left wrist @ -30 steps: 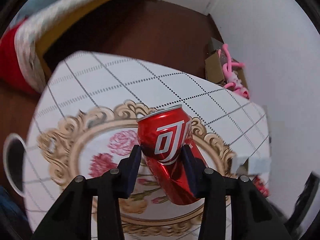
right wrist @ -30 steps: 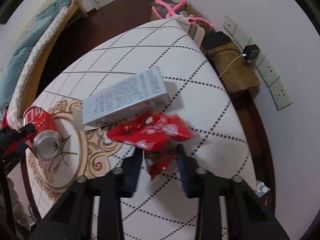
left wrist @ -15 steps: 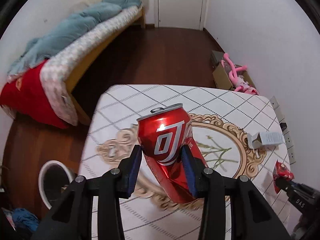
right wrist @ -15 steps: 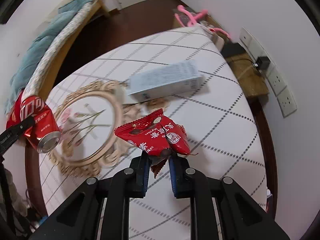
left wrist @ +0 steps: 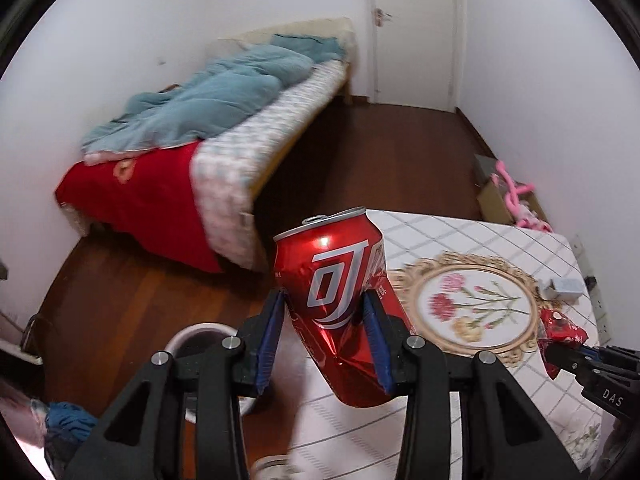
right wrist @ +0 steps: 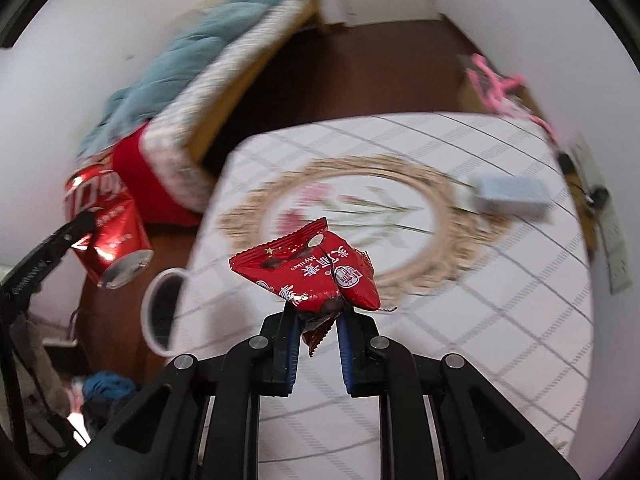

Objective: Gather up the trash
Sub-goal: 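Carry the can and wrapper over the bin and open both tools to drop them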

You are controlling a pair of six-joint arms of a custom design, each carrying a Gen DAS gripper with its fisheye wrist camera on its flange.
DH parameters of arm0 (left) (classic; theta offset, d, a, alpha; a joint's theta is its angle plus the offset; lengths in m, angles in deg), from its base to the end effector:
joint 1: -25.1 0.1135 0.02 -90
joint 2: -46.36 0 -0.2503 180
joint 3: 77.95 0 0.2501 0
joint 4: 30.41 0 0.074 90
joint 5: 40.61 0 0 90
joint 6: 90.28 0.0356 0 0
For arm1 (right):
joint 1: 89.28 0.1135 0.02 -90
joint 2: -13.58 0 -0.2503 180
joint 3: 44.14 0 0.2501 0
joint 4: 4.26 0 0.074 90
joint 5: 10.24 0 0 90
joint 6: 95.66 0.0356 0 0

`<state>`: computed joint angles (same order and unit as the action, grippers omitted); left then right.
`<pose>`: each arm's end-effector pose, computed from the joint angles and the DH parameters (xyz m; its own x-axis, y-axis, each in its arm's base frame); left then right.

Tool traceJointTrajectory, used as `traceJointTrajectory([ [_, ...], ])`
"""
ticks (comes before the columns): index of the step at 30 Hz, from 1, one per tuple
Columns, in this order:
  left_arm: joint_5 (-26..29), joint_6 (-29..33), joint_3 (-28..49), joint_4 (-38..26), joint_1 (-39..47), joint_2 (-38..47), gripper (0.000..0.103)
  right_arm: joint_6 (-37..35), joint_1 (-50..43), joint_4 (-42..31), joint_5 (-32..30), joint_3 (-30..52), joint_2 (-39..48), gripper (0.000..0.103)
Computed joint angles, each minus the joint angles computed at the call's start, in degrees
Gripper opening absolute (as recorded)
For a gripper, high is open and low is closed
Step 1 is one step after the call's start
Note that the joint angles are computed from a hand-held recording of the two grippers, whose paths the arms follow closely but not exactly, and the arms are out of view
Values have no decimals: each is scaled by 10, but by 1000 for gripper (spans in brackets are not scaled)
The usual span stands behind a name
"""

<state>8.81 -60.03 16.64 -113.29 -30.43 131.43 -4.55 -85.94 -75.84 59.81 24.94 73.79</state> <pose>0.1742 -0.2128 0.3074 -0.7230 -0.1061 -0.6827 -0.2061 0.9763 0.0666 0.1910 0.0233 0.2738 -0.8911 -0.0338 -0.4525 -0.1937 0.9301 0.3120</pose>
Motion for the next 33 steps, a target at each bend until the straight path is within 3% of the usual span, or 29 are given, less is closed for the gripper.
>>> traceJointTrajectory([
  [5,-31,-49,-72,-97,9,-121,36,152,236,34,61,44,9,17],
  [10,-22,-39,-161,-142,64,-247,36,269,450,102,132,118,118,17],
  [14,39,95,-263,-77,210,-362,36,310,545,144,156,188,243,17],
  [19,210,357,-405,78,511,-430,35,333,590,167,150,282,415,17],
  [24,341,495,-507,250,706,-318,35,349,597,158,125,405,604,17],
  [30,399,531,-510,447,768,-45,35,356,586,87,94,617,824,17],
  [33,406,535,-485,501,778,65,34,355,585,30,87,748,929,17],
])
